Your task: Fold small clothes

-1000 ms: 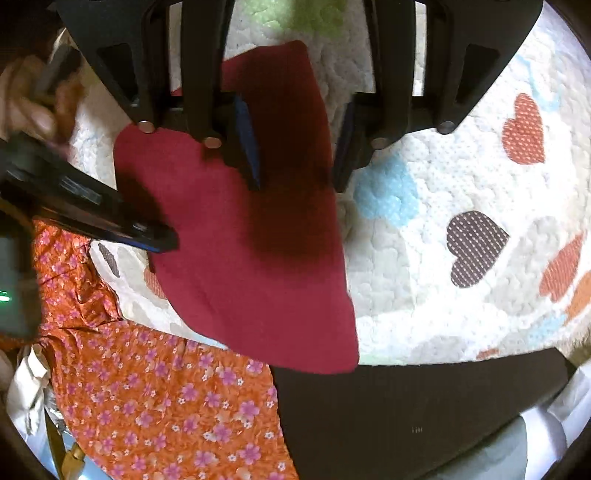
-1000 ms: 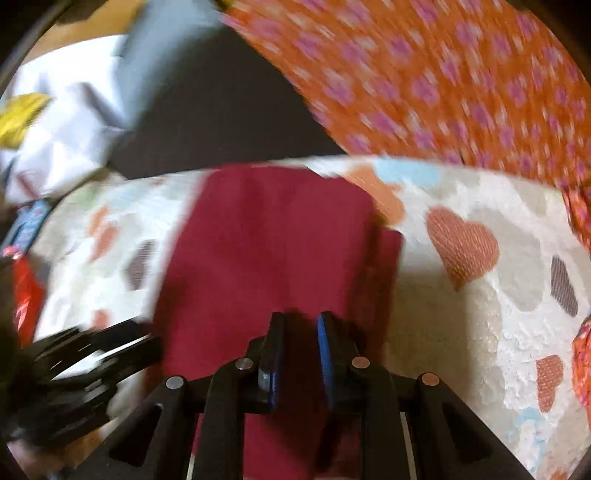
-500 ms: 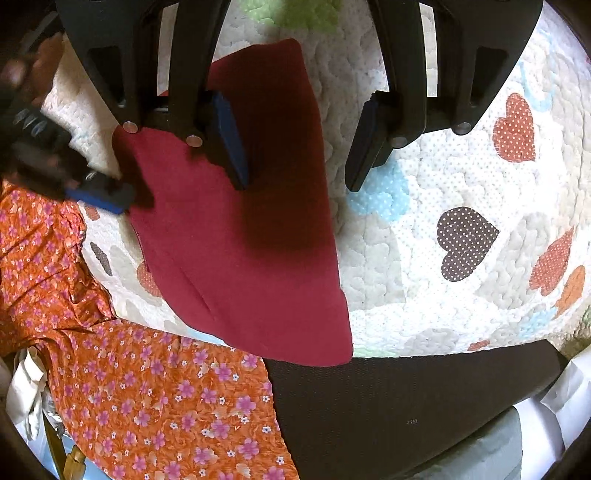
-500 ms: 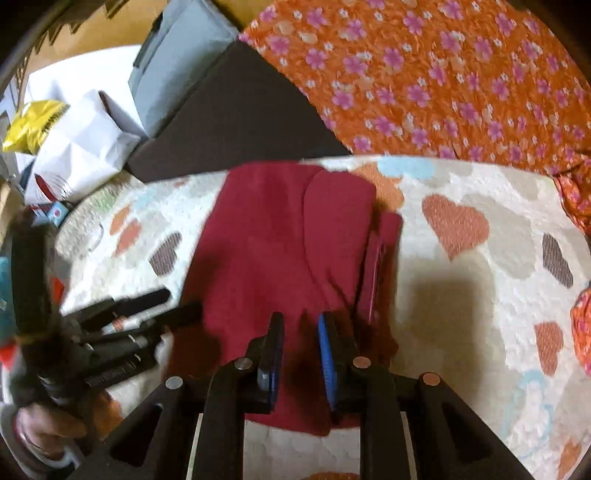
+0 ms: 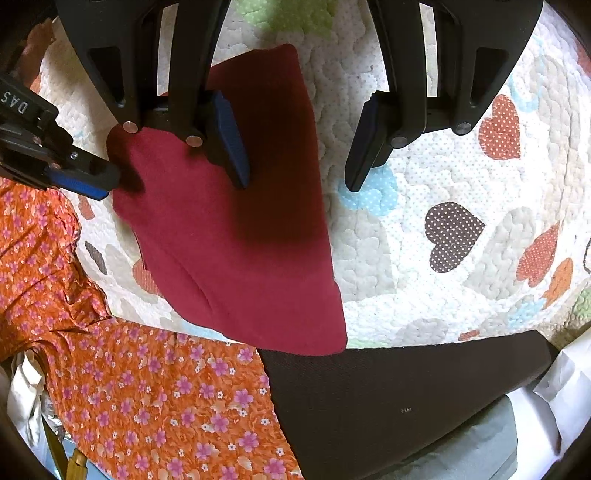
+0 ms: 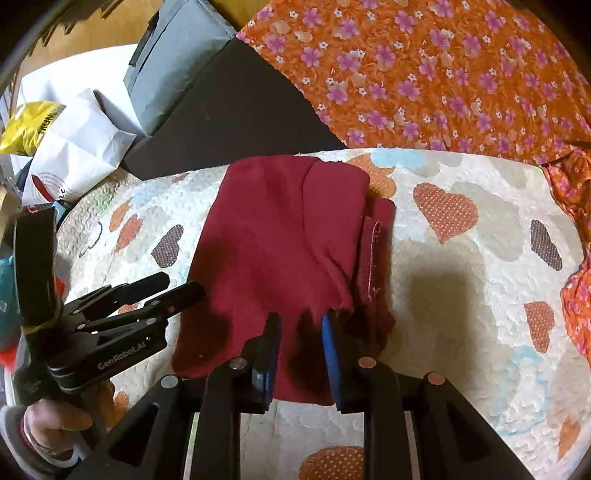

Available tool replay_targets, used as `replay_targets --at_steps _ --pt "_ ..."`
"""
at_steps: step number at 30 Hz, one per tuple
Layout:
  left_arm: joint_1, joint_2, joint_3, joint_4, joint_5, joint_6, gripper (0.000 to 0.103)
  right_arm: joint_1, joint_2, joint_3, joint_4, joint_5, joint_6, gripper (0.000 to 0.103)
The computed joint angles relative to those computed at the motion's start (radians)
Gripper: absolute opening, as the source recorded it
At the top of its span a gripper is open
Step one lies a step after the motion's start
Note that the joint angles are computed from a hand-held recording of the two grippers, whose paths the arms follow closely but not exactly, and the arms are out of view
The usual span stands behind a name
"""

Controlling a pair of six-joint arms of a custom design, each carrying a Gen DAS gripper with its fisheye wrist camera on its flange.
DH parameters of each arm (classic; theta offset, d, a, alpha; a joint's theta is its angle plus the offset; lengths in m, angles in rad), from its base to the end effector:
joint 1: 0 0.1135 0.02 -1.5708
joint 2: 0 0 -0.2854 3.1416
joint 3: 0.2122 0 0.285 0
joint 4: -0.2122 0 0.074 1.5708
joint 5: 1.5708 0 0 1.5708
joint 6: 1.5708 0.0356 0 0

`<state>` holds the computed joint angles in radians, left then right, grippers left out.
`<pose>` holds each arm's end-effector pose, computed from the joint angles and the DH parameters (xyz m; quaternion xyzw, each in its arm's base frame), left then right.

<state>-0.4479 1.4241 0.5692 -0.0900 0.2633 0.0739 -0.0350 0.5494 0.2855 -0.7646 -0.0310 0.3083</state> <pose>0.2393 -0.1252 0.1372 0.2823 0.9009 -0.1795 0.2767 0.1177 -0.0030 0.1539 0.1605 0.9499 0.0513 0.2633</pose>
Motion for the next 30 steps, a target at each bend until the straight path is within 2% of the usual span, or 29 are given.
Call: replay_targets --at_steps 3,5,8,11,12,14,15,17,19,21,23,25,30 --pt "0.008 -0.01 -0.004 0.0 0.01 -0.008 0.054 -0.036 0.031 -0.008 0.061 0.003 0.009 0.033" --pt "0.015 -0.013 -0.002 -0.005 0.026 -0.014 0.054 -0.088 0.06 -0.016 0.114 -0.015 -0.003 0.033" --pt "0.014 -0.01 0.0 -0.004 0.042 -0.017 0.054 -0.174 0.183 -0.007 0.236 -0.053 -0.042 0.033" --pt "-0.011 0.023 0.006 0.002 0.02 -0.006 0.054 -0.202 0.403 0.034 0.386 -0.051 -0.077 0.033" --pt "-0.016 0.036 0.007 0.008 0.016 -0.005 0.054 -0.209 0.492 0.052 0.428 -0.058 -0.096 0.03" --pt "-0.02 0.05 0.003 0.028 0.008 -0.008 0.06 -0.213 0.582 0.068 0.483 -0.07 -0.125 0.013" --pt "-0.021 0.051 0.002 0.038 0.002 -0.011 0.063 -0.197 0.579 0.067 0.493 -0.029 -0.138 0.01" --pt "-0.02 0.063 0.009 0.04 0.014 -0.009 0.065 -0.167 0.57 0.055 0.528 0.064 -0.164 0.01" --pt "-0.021 0.077 0.011 0.05 0.021 -0.019 0.071 -0.191 0.655 0.062 0.578 0.064 -0.164 0.009" --pt "-0.02 0.081 0.01 0.055 0.023 -0.022 0.071 -0.184 0.681 0.059 0.611 0.081 -0.162 0.009" --pt "-0.023 0.071 0.006 0.052 0.01 -0.015 0.071 -0.182 0.661 0.067 0.58 0.078 -0.161 0.01" --pt "-0.021 0.064 0.007 0.041 0.005 -0.013 0.071 -0.203 0.592 0.07 0.511 0.029 -0.152 0.011" --pt "-0.012 0.056 0.01 0.023 0.015 -0.019 0.071 -0.182 0.305 0.04 0.289 -0.033 -0.104 0.014"
